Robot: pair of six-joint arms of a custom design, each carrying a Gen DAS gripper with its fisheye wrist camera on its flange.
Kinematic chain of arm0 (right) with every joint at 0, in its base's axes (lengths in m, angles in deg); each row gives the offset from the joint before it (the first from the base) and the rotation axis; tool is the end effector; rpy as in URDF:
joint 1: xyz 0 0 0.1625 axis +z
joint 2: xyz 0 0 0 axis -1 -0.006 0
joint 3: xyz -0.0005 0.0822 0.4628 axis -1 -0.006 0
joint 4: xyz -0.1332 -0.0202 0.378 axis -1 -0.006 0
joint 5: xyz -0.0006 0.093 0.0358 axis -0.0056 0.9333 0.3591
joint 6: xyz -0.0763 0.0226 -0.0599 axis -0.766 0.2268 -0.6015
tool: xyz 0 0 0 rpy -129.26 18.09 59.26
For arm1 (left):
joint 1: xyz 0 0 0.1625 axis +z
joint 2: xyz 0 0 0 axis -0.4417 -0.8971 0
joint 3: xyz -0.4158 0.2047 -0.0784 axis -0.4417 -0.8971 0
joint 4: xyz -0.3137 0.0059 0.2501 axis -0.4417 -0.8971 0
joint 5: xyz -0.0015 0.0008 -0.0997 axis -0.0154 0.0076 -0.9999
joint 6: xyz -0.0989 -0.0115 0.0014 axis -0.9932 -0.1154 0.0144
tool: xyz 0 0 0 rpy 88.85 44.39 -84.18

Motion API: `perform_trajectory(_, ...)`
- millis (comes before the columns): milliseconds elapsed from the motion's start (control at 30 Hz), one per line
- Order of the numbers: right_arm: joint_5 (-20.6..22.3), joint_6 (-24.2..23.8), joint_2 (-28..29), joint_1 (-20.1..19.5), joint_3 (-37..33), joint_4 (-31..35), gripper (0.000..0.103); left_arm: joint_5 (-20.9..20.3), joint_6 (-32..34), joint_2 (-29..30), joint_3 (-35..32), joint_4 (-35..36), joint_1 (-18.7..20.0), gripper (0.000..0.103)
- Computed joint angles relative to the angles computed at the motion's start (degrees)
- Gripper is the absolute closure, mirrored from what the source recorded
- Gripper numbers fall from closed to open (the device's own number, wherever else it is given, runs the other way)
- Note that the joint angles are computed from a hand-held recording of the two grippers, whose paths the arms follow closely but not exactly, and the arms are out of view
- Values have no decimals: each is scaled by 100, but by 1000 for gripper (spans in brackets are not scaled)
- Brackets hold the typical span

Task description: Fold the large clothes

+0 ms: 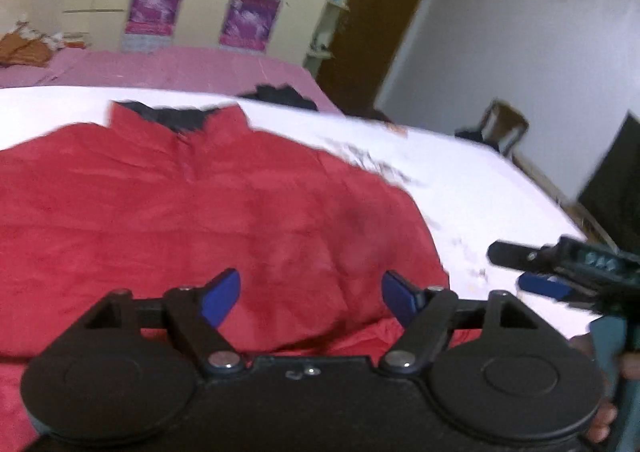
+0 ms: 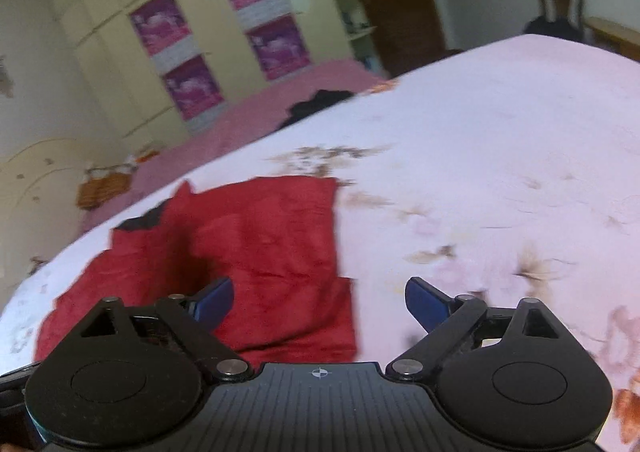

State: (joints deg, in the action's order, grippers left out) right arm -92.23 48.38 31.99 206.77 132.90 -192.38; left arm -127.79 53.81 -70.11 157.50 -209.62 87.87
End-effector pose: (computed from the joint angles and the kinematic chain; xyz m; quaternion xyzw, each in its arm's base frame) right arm 0.3112 -0.4623 0.1776 -0.0051 -0.8629 0.4646 0.1986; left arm -0.1523 -0.6326 0.2753 0.2644 0.9081 -0.3039 0.1141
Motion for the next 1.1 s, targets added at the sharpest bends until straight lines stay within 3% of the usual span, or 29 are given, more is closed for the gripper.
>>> perform_trajectory(133, 566, -56, 139, -56, -237, 259, 13, 599, -79, -406, 179, -471, 193, 40)
perform_trajectory(200, 820, 82, 211, -144, -399, 646, 34, 1024, -88, -526, 199, -644, 340, 46)
perform_trajectory(333, 1264, 592, 320, -426, -632, 1204, 36, 1400, -68, -645, 79, -615, 633, 50)
perform_trajectory(367, 1323, 617, 353, -462, -670, 1214, 46, 1382, -7, -639, 34, -598, 699, 50)
perform_trajectory(400, 1405, 577, 372, -493, -714, 1279, 71, 1315, 47, -624, -13, -564, 762, 50)
perform_trajectory(500, 1296, 312, 413, -445, -781, 1208, 85, 1225, 185, -528, -157, -425, 866, 53)
perform_trajectory(600, 953, -304, 399, -215, -740, 666, 85, 1008, 472, -464, -171, -611, 899, 53)
perform_trajectory(700, 779, -613, 381, -113, -655, 531, 85, 1106, 785, -334, -208, -693, 899, 53)
perform_trajectory(767, 603, -409, 476, -171, -734, 944, 85, 1246, 912, -253, -243, -804, 912, 53)
perform_trajectory(833, 790, -231, 641, -312, -768, 1091, 85, 1437, 980, -211, -279, -881, 919, 53)
perform_trajectory(900, 712, -272, 837, -336, -838, 1079, 85, 1501, 1057, -204, -359, -691, 960, 51)
perform_trajectory(1033, 498, -88, 795, -239, -829, 1187, 85, 1353, 1004, -314, -485, -192, 1007, 53)
perform_trajectory(1067, 327, -36, 743, -176, -814, 1215, 74, 1305, 882, -391, -506, -98, 987, 53)
perform_trajectory(1100, -7, -94, 760, -65, -833, 1054, 47, 1192, 856, -444, -501, -181, 974, 46)
